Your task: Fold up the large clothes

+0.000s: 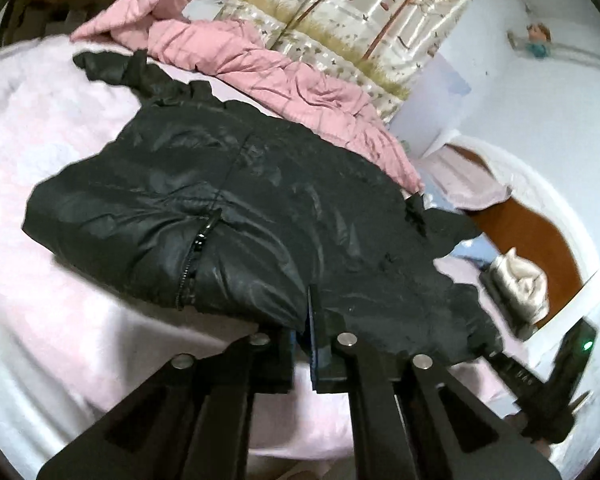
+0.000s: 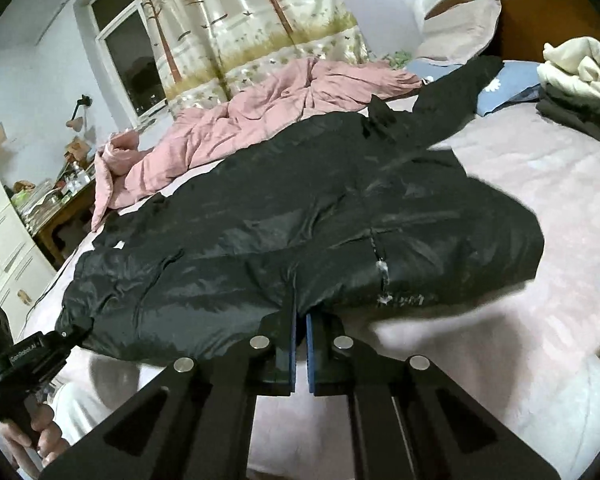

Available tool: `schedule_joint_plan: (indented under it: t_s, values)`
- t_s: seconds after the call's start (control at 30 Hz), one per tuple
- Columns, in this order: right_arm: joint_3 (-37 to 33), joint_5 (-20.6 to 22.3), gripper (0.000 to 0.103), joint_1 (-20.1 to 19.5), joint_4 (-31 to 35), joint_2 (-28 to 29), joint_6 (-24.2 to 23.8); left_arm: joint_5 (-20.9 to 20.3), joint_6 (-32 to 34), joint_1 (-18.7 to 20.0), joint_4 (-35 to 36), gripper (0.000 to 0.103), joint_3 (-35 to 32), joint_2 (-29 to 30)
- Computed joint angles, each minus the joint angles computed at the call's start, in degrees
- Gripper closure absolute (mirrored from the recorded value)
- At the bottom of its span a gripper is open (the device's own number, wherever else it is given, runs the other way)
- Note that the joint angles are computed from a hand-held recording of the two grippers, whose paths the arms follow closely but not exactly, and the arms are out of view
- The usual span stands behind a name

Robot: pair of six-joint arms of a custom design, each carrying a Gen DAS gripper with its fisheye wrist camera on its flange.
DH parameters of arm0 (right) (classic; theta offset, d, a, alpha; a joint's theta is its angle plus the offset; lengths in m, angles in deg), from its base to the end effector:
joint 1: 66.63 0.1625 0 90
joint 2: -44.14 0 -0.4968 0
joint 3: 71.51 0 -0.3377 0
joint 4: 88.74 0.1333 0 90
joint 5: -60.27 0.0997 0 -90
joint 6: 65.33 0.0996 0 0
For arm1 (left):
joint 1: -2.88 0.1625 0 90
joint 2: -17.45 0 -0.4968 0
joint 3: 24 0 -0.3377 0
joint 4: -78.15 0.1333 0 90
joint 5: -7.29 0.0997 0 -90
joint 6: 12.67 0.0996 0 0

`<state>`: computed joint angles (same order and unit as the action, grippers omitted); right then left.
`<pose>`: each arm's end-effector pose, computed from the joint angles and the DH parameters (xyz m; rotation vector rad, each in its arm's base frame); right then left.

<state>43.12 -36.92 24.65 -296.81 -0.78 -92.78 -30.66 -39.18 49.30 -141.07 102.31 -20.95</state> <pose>0.1344 -0.6061 0.2054 0.5780 -2.5547 1.1078 -0.2029 -0.5205 0.1534 -0.0810 2.4493 -1.4196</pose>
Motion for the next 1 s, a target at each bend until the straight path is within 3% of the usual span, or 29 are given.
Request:
schedule_joint_plan:
  t_s: [0.1, 0.3, 0.43, 0.6, 0.8, 1.0]
  values:
    - [-1.8, -2.6, 0.099, 1.5, 0.7, 0.5, -1.9, 3.1, -0.9, -0.4, 5.9, 0.09, -1.5, -1.0]
    - [-10.8, -2.9, 0.095, 4.1, 6.1, 2.2, -4.9, 3.1, 3.2, 2.1, 15.1, 0.07, -9.5, -2.8]
    - [-20.7, -4.9, 0.094, 5.8, 10.8, 6.0, -8.9, 3.1, 9.5, 4.7, 20.3, 0.07, -17.9, -2.0]
    - [-34.3, -8.1, 0.094, 7.1, 20.1, 11.9, -9.4, 4.4, 19.4, 8.3, 26.5, 0.069, -29.8, 1.5]
    - [-47.6, -10.4, 0.093, 7.1, 23.5, 19.4, -14.0, 3.4, 24.0, 12.7, 32.0, 0.065, -41.0, 5.7]
    - [-57.0, -10.5, 0.083, 6.3, 23.5, 24.9, -15.8, 0.6, 29.0, 16.0, 32.4, 0.06, -47.8, 8.7]
